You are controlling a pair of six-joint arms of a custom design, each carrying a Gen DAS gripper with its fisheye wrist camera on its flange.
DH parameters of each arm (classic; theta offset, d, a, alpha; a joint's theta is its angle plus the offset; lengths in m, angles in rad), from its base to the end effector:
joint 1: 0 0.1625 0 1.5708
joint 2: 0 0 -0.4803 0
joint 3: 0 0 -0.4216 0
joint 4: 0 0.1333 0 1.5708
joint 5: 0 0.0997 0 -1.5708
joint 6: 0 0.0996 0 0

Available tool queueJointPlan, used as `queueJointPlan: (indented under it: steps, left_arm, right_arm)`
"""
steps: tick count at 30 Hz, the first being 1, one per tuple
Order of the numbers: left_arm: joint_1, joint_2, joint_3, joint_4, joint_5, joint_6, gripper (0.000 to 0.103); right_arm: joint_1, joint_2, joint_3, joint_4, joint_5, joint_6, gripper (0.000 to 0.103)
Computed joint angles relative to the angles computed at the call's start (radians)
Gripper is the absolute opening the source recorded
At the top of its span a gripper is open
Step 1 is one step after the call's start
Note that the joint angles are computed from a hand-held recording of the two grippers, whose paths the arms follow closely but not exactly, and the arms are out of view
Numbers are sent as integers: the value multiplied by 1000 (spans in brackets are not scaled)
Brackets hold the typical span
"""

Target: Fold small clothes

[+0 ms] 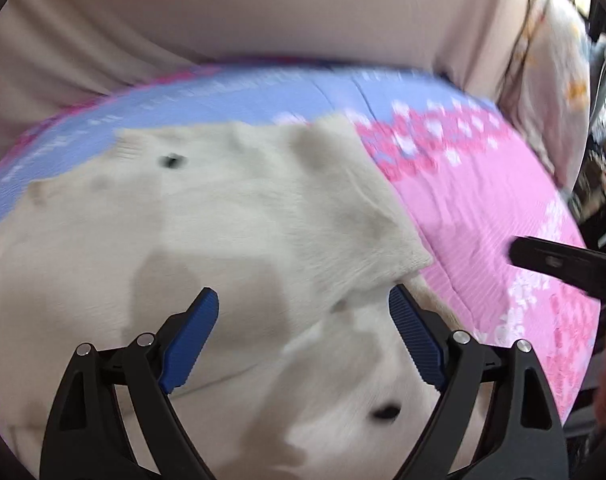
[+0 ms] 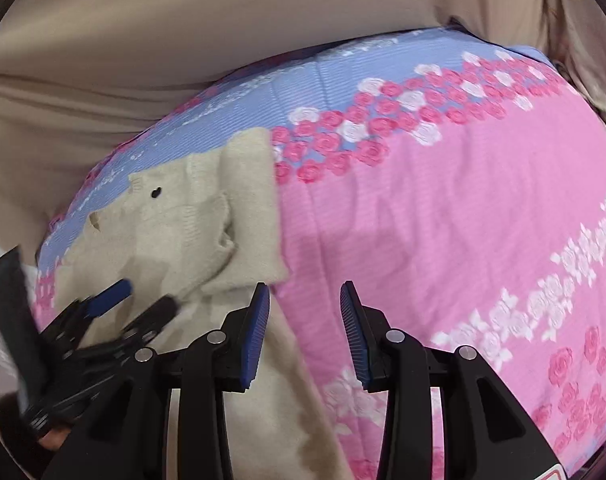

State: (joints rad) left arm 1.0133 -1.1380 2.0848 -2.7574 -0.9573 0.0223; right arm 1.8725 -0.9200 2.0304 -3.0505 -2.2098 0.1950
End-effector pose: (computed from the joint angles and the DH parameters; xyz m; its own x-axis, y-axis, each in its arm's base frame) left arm -0.1366 -0.5794 0.2009 -0.7545 0.3349 -0.5644 0.5309 0.8170 -0.2250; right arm 0.2489 -0.5511 0.1284 -0.8684 0.1402 0.4757 -0.1110 0.8800 -0.4619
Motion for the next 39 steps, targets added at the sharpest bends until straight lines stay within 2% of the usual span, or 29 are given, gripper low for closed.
queueJointPlan:
  steps: [1, 2, 3, 4, 5, 6, 7, 10, 12, 13, 16, 20, 22, 24, 26, 27, 28, 29, 30, 31, 33, 34, 35, 36, 37, 38, 39]
  left_arm:
    - [2, 26, -13, 8, 8, 11, 84]
    - [1, 43, -19, 0, 21, 31, 73]
    - [8, 56, -34, 4, 21, 53, 48]
    - [22, 49, -52, 29, -12, 36, 36]
    - [45, 30, -69, 50, -86, -7, 14]
    - [74, 7, -89, 71, -173, -63, 8]
    - [95, -20, -100, 70, -230, -122, 6]
    - [122, -95, -105, 38, -266, -172, 6]
    - [149, -164, -99, 23, -329, -212, 6]
    - [152, -192, -93, 12, -325, -219, 6]
    - [149, -301, -66, -29, -256, -240, 6]
    - [128, -409, -71, -56, -156, -241, 6]
    - [110, -453, -83, -58, -106, -237, 6]
    - [99, -475, -94, -74, -86, -233, 6]
    - [78, -491, -100, -103, -48, -211, 6]
    - [74, -496, -106, -111, -46, -196, 6]
    - [67, -485, -114, -119, -37, -188, 6]
    - [70, -495, -119, -109, -37, -180, 6]
    - [73, -492, -128, -109, -46, -176, 6]
    - [78, -486, -135, -110, -63, -177, 6]
    - [84, -475, -146, -117, -90, -172, 6]
    - [88, -470, -153, -108, -108, -162, 7]
    - [87, -460, -156, -102, -112, -155, 7]
    - [87, -441, -162, -93, -123, -150, 7]
    - [88, -426, -164, -86, -139, -157, 7]
    - [93, -411, -170, -73, -161, -168, 7]
    - [95, -390, -175, -61, -189, -183, 7]
  right_arm:
    - [-4, -6, 8, -3, -6, 4, 36]
    - [-7, -9, 14, -8, -11, 8, 36]
    - [-9, -10, 16, -8, -11, 11, 37]
    - [-13, -10, 14, -3, -10, 15, 37]
    - [-14, -7, 9, -2, -4, 12, 37]
    - [-15, -1, 3, -1, 6, 2, 37]
    - [-13, 7, -7, 7, 12, -3, 37]
    - [-1, 54, -65, 53, 54, -55, 37]
    - [21, 109, -128, 101, 69, -121, 37]
    - [30, 133, -156, 130, 87, -147, 37]
    - [62, 227, -266, 221, 151, -245, 40]
    - [114, 397, -461, 337, 218, -435, 46]
    - [131, 479, -561, 405, 228, -499, 47]
    - [141, 548, -649, 459, 231, -533, 47]
    - [151, 611, -722, 473, 200, -567, 48]
    - [154, 627, -741, 460, 192, -586, 46]
    - [157, 637, -763, 468, 182, -589, 27]
    - [154, 634, -778, 504, 193, -573, 14]
    - [145, 619, -785, 555, 241, -555, 12]
    - [143, 595, -773, 583, 296, -569, 12]
    - [139, 554, -743, 646, 351, -631, 12]
    - [138, 548, -738, 694, 353, -643, 12]
    - [141, 554, -733, 699, 312, -650, 12]
    - [143, 562, -723, 681, 268, -649, 15]
    - [138, 565, -712, 662, 261, -636, 16]
    - [130, 550, -691, 633, 294, -613, 17]
    - [122, 530, -676, 627, 334, -567, 25]
